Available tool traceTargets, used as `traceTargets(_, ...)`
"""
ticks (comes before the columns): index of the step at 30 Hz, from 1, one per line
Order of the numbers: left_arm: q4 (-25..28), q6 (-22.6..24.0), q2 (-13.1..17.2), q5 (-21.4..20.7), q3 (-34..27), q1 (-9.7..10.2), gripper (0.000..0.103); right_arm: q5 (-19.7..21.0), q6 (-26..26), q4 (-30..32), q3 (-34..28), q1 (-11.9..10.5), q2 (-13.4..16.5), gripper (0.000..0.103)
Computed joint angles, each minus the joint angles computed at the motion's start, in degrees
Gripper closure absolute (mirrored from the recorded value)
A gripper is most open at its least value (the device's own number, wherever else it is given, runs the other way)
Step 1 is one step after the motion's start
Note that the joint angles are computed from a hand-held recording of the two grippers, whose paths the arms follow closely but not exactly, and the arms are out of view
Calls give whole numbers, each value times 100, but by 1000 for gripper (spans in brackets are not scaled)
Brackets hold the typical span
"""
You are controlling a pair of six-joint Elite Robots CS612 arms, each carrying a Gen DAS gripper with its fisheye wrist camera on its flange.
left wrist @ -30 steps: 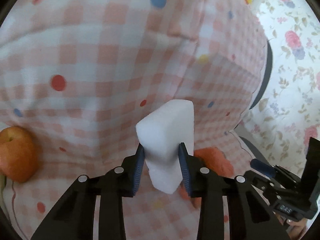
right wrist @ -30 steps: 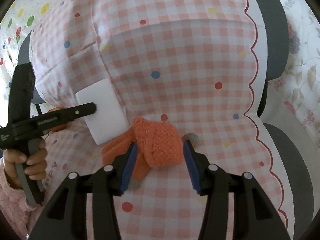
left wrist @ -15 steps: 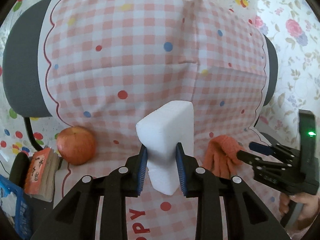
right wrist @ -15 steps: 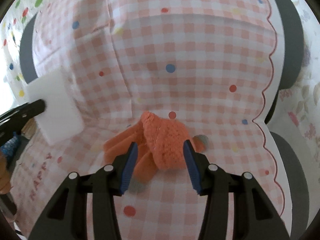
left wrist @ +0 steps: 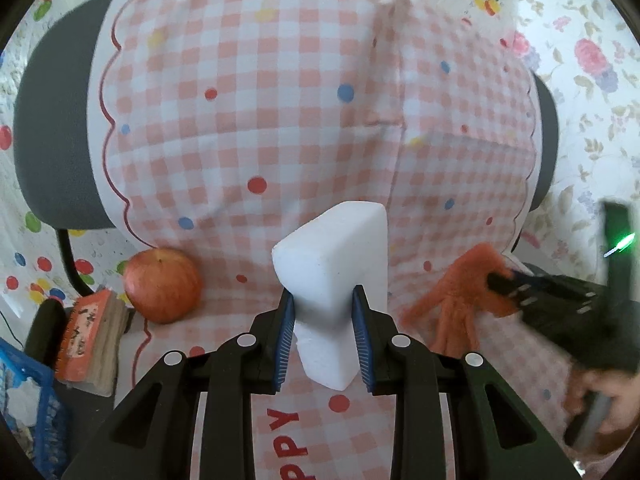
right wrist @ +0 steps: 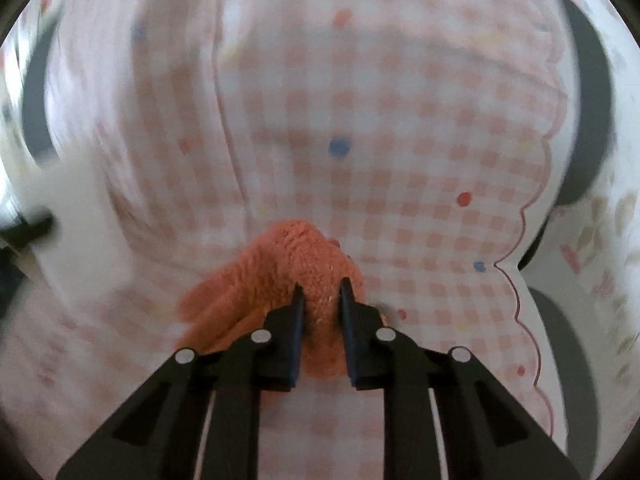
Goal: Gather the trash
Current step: 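Carry the foam block and glove to the bin and open both tools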
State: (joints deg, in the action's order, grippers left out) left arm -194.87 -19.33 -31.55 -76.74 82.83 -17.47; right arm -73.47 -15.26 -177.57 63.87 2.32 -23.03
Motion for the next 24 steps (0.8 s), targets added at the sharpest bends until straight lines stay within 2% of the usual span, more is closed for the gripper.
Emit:
traceTargets(2,-144,40,-75,24,132,-32,74,741,410,-148,344,-175,-252,87)
traceTargets(3,-204,61,-109,42,189,-52,74,947,506,-273,513,-231,-367,87)
traceTargets(8,-465,130,-283,122,488,-156,74,1252,672,-755,1227,-359,-794,87)
traceTargets(11,-672,158,-390,212,705,-234,74,1184,695,-1030,1544,-377,-940,87)
traceTargets(16,-1085,307,-523,384,1103,-422,74,1300,939,-1549,2045,-443,-1114,87)
traceTargets(19,-1284,333,-593,400,1343,-546,74,1140,1015,-2030,2456,-473,-1262,87)
traceTargets(24,-1498,103,-661,172,1648,-718,73,798,969,-2293,2947,-498,-1428,87)
